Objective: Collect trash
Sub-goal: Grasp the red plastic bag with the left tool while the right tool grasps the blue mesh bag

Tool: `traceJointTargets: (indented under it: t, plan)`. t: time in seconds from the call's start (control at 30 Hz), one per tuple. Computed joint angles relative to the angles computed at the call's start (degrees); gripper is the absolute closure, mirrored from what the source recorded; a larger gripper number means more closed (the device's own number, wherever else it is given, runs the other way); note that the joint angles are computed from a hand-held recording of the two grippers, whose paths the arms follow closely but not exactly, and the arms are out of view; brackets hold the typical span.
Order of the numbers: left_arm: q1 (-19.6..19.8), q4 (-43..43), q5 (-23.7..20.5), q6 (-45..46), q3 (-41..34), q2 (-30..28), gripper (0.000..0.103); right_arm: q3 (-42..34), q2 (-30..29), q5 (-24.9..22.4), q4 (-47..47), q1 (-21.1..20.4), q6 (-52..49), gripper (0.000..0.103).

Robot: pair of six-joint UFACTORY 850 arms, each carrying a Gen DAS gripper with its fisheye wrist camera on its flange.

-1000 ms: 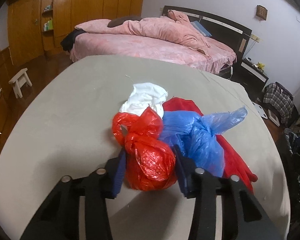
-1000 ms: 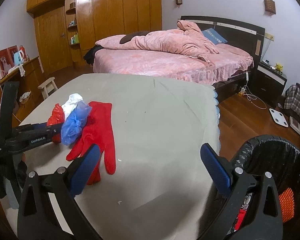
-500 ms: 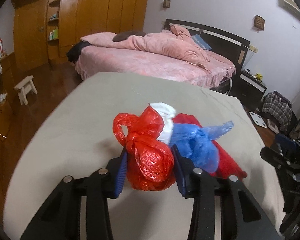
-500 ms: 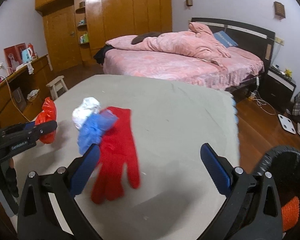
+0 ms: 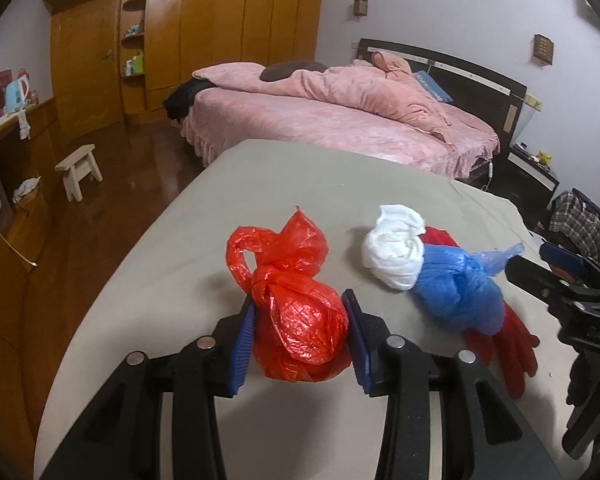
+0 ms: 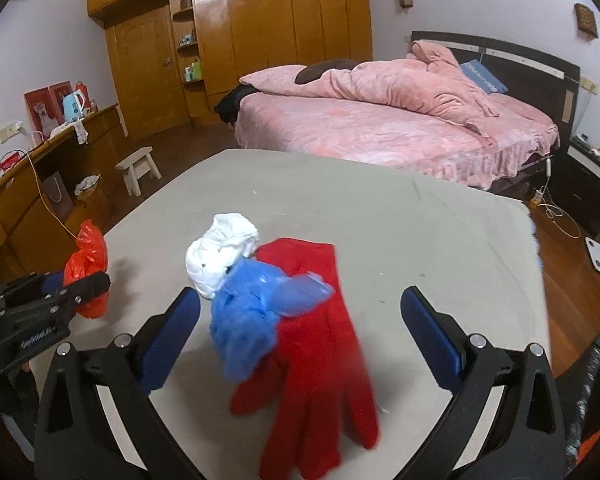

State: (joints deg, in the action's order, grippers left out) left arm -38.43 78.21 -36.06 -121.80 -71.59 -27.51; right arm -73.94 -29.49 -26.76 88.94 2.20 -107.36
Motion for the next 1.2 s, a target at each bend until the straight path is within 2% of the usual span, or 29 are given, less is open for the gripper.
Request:
traceJointTargets:
  t: [0.27, 0.4, 0.47, 0.63, 0.73, 1.2]
  plan:
    - [0.71, 0.29, -0.29, -0.56, 1.44, 0.83, 0.061, -1.6, -1.93, 2.46, -4.02, 2.91, 2.28, 0.006]
    - [0.82, 0.3, -0.59, -0.4, 1.55, 1.03, 0.061, -3.05, -3.34, 3.39, -10.2, 4.22, 7.75, 0.023]
    - [0.85, 0.64, -0.68, -0.78, 1.81, 1.31, 0.061, -3.72, -4.02, 3.91, -13.24, 4.75, 10.57, 0.026]
    - [0.89, 0.76, -0.7, -1.35, 2.32, 1.71, 0.061, -4.78, -4.97, 3.87, -22.17, 5.64, 17.44, 0.056]
    - [0.92, 0.88, -0.64, -1.59, 2.51, 1.86, 0.061, -4.38, -4.55, 2.73, -21.97, 5.41, 16.42, 0.062]
    - [-1.24, 1.53, -1.25, -0.32, -0.11, 1.57, 0.061, -1.24, 1.67, -8.29, -14.04, -0.42, 11.34, 0.064]
